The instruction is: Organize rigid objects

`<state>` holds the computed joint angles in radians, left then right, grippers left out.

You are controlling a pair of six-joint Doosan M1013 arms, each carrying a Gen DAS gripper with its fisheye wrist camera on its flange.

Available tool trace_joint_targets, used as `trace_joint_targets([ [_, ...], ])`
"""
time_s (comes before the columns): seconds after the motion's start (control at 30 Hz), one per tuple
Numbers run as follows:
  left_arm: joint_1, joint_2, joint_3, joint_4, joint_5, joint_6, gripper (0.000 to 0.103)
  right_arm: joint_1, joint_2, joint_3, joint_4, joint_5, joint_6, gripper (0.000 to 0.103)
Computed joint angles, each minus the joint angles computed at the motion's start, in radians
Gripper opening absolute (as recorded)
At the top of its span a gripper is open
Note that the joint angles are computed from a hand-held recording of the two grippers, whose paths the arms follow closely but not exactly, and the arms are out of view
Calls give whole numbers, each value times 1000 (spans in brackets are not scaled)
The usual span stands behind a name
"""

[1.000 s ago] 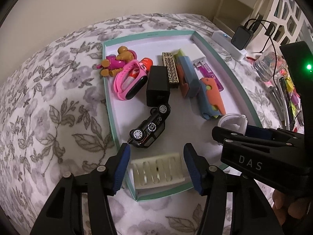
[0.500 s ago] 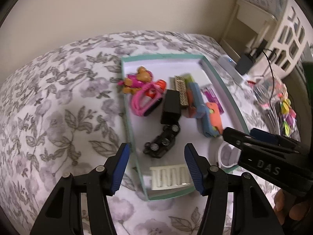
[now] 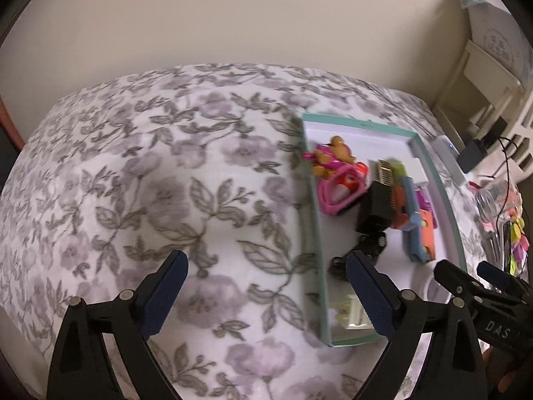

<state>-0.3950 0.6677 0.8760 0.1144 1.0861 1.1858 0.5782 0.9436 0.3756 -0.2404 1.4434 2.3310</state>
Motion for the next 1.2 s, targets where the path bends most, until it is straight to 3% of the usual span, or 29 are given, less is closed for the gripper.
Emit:
trace_joint_targets([
  [0.57, 11, -47, 61, 71, 31, -43, 96, 38, -28, 32, -53, -33, -4, 103],
  [1.2, -4, -153, 211, 152, -41, -77, 96, 75, -132, 200, -112, -146, 51, 103],
])
